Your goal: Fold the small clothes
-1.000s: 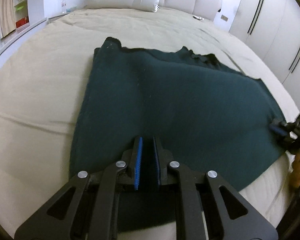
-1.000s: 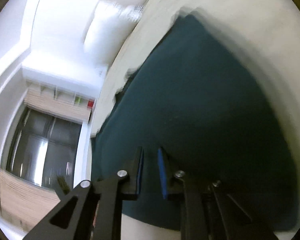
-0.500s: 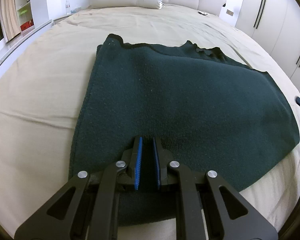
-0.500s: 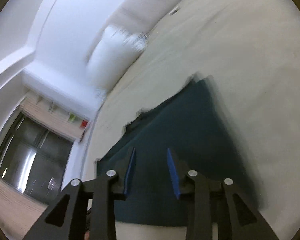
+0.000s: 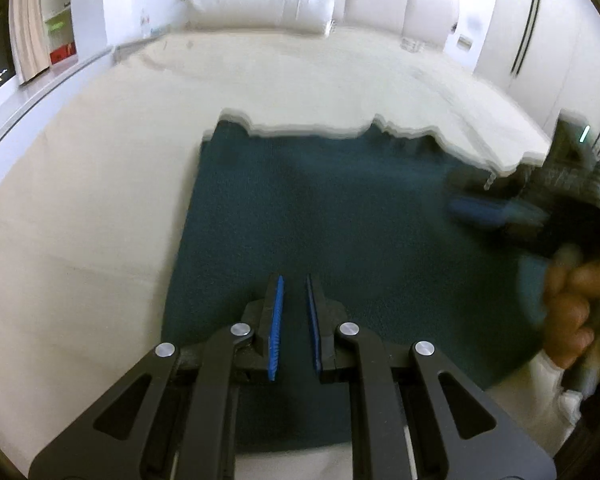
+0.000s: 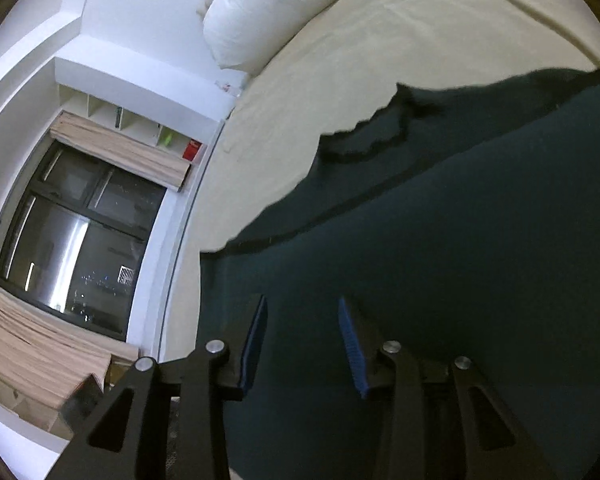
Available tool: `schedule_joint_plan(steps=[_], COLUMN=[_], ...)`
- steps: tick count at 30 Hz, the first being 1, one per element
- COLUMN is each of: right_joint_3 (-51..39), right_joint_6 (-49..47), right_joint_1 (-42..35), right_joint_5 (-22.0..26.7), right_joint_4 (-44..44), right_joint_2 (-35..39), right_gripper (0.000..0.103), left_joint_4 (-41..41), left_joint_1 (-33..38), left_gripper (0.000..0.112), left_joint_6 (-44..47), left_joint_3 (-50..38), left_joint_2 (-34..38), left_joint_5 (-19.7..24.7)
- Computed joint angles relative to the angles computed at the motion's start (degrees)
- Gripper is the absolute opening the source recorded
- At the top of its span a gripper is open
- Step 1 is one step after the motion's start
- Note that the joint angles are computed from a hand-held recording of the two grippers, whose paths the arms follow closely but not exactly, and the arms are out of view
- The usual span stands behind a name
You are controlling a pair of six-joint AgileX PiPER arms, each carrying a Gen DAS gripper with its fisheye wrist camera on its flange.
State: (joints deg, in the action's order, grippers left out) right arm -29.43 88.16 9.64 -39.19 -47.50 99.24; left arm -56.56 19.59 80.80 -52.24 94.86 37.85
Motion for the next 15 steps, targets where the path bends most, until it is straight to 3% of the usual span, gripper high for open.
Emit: schedule_joint_plan(steps=[2, 6, 8, 11, 12, 15], right_joint_3=[-1.65, -4.45, -5.94, -5.38, -4.70, -2.55], right_joint_6=[-0.25, 0.23, 0.86, 1.50, 0.79, -2.01], right_joint_1=[2.20, 0.90, -0.87, -4.47, -5.94, -11.59], right_joint_5=[1.84, 0.70, -0.91, -4.58, -6.02, -9.82], right_joint_4=[2.58, 1.21, 0.17, -1.86, -2.36, -2.85], right_joint_2=[-0.46, 1.95, 4.72, 6.63, 6.73, 7.25], right_gripper=[0.041, 0.043, 0.042, 0.029, 0.027, 0.021], left_joint_4=[0.73, -1.00, 5.32, 12.20, 10.19, -0.32], left_joint_1=[-2.90, -12.45, -15.96, -16.02, -14.27, -6.26], left_gripper=[0.012, 0.012, 0.012, 0.012, 0.012, 0.012], left_joint_6=[-4.38, -7.81, -15.78, -24.84, -23.28, -17.31], left_joint_3=[-5.07, -15.07, -22.52, -28.82, -29.67, -33.76], left_joint_2=[1.75, 7.72, 14.27, 22.99, 24.83, 29.84], left_joint_5=[1.95, -3.04, -3.22, -3.50, -1.69, 11.57])
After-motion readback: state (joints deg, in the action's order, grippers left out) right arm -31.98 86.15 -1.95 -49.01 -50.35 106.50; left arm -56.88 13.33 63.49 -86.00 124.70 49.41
